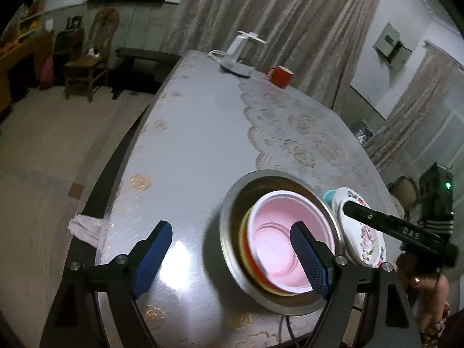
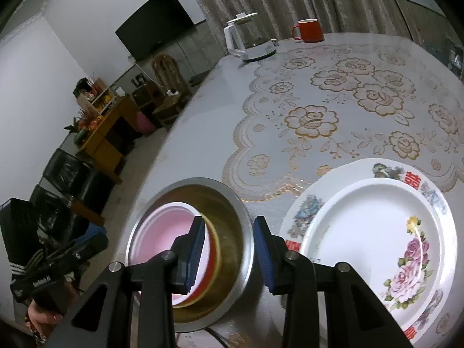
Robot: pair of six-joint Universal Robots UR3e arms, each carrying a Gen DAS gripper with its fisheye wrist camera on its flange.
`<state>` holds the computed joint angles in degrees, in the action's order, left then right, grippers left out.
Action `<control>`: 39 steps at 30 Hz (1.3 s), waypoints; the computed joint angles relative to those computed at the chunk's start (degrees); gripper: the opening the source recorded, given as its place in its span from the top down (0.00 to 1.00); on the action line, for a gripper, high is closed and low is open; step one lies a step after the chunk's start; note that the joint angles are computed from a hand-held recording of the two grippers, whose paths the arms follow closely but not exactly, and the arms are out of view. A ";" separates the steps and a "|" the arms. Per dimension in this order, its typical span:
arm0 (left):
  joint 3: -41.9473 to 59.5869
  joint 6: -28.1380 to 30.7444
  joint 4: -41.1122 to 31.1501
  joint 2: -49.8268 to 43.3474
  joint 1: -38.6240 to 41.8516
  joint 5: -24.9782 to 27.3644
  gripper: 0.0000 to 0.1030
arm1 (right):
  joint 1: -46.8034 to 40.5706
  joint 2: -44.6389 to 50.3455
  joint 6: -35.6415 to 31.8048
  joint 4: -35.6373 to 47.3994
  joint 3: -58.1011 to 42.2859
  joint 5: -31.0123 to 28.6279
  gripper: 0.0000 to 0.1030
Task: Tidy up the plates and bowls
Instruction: 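Grasp the steel basin rim with both grippers, then lift the steel basin with both grippers and carry it over the plate stack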
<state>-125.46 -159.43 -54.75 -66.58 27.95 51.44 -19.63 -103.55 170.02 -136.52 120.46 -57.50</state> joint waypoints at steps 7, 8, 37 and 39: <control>-0.40 3.08 -5.47 -1.06 3.73 -2.22 0.19 | -0.61 1.11 -3.98 0.51 -0.72 0.95 0.66; -0.49 3.27 -5.94 -1.30 4.02 -2.30 0.20 | -0.05 2.18 -4.82 0.39 -1.78 -0.02 0.66; 0.63 15.59 -19.09 -0.99 3.84 -1.38 0.40 | 10.73 21.09 -18.43 11.13 -21.35 -12.52 0.76; 0.64 15.68 -18.48 -1.90 3.41 -1.88 0.44 | 11.36 22.03 -19.37 12.00 -22.21 -12.68 0.84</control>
